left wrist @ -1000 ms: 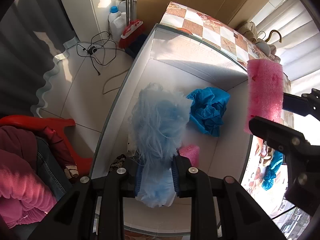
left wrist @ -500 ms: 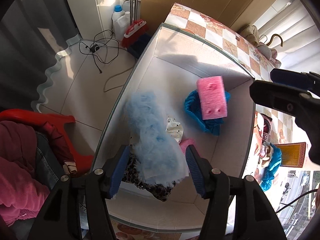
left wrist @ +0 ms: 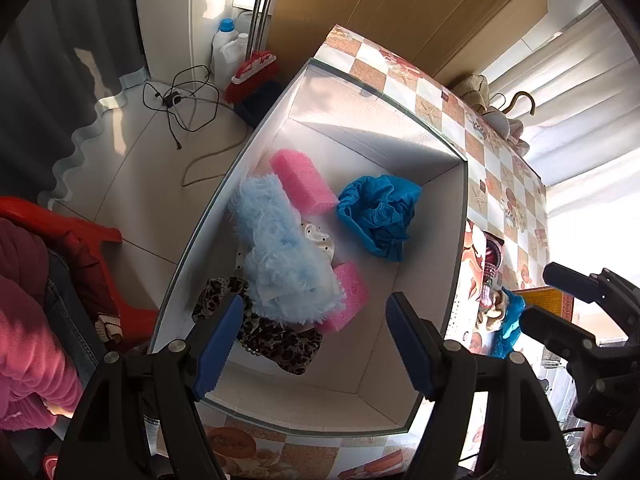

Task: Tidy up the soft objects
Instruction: 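Open both grippers to drop the light-blue cloth and pink roller into the box, then swing both grippers to the table and grasp the blue mesh cloth with the right gripper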

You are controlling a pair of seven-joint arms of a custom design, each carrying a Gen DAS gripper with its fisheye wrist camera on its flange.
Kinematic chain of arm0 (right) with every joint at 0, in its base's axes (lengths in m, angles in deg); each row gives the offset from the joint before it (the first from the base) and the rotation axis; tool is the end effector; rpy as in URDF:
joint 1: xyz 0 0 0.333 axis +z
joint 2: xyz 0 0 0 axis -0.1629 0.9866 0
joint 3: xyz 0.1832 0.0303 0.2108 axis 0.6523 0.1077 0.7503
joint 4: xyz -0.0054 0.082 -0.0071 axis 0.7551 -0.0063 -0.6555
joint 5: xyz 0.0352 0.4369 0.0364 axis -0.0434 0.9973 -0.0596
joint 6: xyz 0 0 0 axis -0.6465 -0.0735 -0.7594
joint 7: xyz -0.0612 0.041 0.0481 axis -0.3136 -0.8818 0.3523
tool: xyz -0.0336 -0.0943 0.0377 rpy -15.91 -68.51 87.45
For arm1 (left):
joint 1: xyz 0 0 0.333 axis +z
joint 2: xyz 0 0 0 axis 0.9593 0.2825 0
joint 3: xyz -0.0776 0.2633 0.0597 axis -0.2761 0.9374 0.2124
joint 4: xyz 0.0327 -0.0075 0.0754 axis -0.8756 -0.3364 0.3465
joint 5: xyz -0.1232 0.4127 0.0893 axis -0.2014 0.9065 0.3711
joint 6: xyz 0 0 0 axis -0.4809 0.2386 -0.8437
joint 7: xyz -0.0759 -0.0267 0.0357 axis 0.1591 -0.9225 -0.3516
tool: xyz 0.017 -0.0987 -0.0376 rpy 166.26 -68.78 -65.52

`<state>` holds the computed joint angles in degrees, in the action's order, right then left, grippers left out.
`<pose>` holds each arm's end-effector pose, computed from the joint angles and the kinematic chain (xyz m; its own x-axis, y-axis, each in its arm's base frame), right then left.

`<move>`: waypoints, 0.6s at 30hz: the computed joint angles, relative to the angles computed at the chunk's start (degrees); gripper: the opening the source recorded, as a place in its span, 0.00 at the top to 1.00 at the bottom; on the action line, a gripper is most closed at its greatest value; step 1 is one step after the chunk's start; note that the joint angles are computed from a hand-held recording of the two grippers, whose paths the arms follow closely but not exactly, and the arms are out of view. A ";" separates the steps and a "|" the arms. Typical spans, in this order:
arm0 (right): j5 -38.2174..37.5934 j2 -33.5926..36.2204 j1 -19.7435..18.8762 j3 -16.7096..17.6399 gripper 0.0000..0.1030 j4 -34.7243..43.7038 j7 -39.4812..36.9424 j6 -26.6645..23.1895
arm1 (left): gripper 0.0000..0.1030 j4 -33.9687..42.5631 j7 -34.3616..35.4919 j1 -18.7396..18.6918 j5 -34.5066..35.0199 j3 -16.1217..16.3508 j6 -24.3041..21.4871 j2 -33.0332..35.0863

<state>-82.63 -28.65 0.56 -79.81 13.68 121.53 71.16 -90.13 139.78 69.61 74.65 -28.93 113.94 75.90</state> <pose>0.6590 0.1559 0.6070 0.4870 -0.8709 -0.0663 -0.8570 -0.4619 -0.2284 0.6135 -0.1455 0.5610 0.1575 -0.9406 0.3009 -0.9502 -0.2273 -0.2133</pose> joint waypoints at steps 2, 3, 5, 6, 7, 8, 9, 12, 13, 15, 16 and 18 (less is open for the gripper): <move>0.27 -3.95 -0.33 -0.30 0.37 -5.31 0.11 1.50 | 0.25 -1.55 0.35 -0.01 -0.81 0.06 0.20 -1.39; 0.65 -5.54 -0.54 -0.51 0.37 -7.39 0.18 1.98 | 0.25 -2.28 0.54 -0.02 -1.35 0.08 0.32 -2.08; 1.01 -8.17 -0.79 -0.95 0.37 -10.85 0.62 3.03 | 0.25 -3.20 0.11 -0.11 -0.75 -0.10 0.22 -3.10; 1.12 -9.46 -0.90 -1.18 0.38 -12.48 0.81 3.65 | 0.25 -3.62 0.21 -0.18 -0.88 -0.13 0.23 -3.55; 1.16 -10.73 -1.00 -1.42 0.37 -14.05 0.99 4.23 | 0.25 -4.11 0.17 -0.25 -0.89 -0.19 0.21 -4.08; 1.23 -12.02 -1.13 -1.68 0.37 -15.63 1.14 4.68 | 0.25 -4.38 -0.10 -0.32 -0.57 -0.30 0.08 -4.44; 1.16 -13.21 -1.21 -1.92 0.37 -17.10 1.31 5.16 | 0.25 -4.55 -0.19 -0.40 -0.46 -0.37 0.00 -4.67; 0.73 -16.84 -1.60 -2.79 0.37 -21.65 2.06 6.13 | 0.25 -5.56 0.60 -0.76 -1.43 -0.44 0.53 -5.75; 0.62 -18.02 -1.80 -3.12 0.37 -23.15 2.49 6.26 | 0.25 -5.78 0.58 -0.88 -1.73 -0.50 0.55 -6.04; -0.06 -20.27 -2.25 -3.77 0.37 -26.18 3.11 6.68 | 0.25 -5.47 0.86 -1.27 -1.46 -0.84 -0.17 -6.11; -0.68 -21.53 -2.49 -4.03 0.37 -27.87 3.53 7.12 | 0.25 -4.82 1.39 -1.58 -1.03 -1.11 -0.93 -5.80; -1.67 -23.99 -3.07 -4.68 0.38 -31.22 4.70 7.58 | 0.25 -3.11 3.43 -2.58 0.10 -1.94 -2.04 -4.87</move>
<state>-84.30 -52.64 -2.51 -84.49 -17.54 126.23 78.74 -93.25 143.21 67.03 74.75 -30.88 111.90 71.03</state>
